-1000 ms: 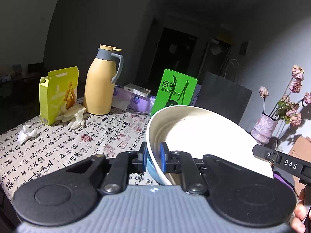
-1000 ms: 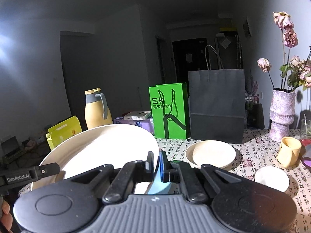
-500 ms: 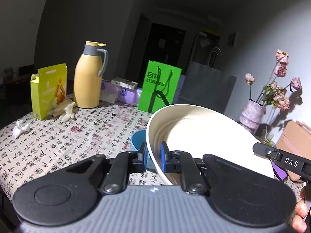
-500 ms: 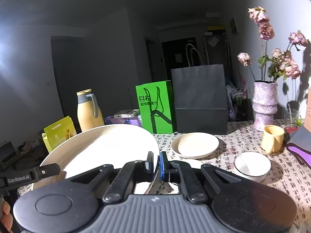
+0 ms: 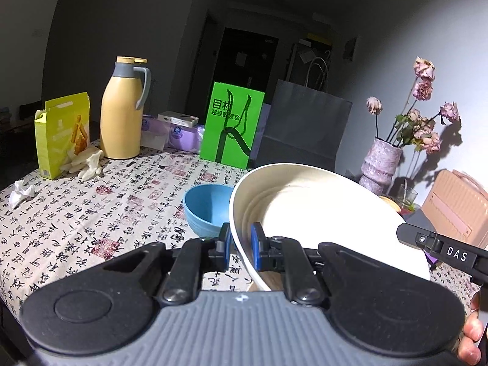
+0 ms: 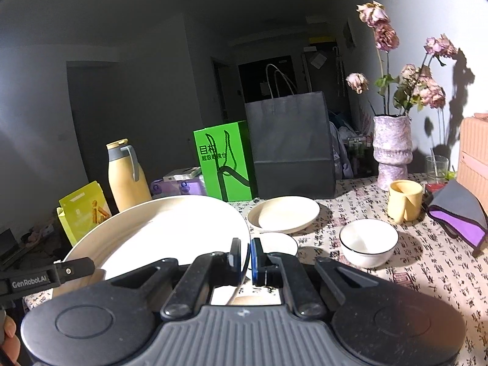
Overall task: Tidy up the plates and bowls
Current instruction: 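Carry both held cream plates down toward the table beside the blue bowl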
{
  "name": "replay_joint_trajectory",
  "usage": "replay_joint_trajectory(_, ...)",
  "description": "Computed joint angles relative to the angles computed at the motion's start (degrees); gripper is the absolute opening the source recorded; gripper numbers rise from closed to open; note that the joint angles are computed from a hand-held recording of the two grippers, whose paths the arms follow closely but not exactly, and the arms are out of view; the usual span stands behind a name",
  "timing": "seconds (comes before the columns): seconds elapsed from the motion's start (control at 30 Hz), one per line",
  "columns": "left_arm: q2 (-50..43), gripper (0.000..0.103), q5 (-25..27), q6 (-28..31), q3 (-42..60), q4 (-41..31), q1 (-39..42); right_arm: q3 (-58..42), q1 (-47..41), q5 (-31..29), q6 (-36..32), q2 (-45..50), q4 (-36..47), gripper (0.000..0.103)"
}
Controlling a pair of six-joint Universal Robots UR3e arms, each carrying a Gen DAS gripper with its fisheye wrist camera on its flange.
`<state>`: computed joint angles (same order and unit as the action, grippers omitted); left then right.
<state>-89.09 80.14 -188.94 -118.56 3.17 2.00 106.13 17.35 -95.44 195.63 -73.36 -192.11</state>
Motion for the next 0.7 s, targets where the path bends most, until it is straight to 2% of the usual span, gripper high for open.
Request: replay_joint_trajectory(0.7,-10.01,0.013,2.62,3.47,3.52,2.29,-5.77,10.16,-5.22,2.87,3.75,2.04,-9.12,0.006)
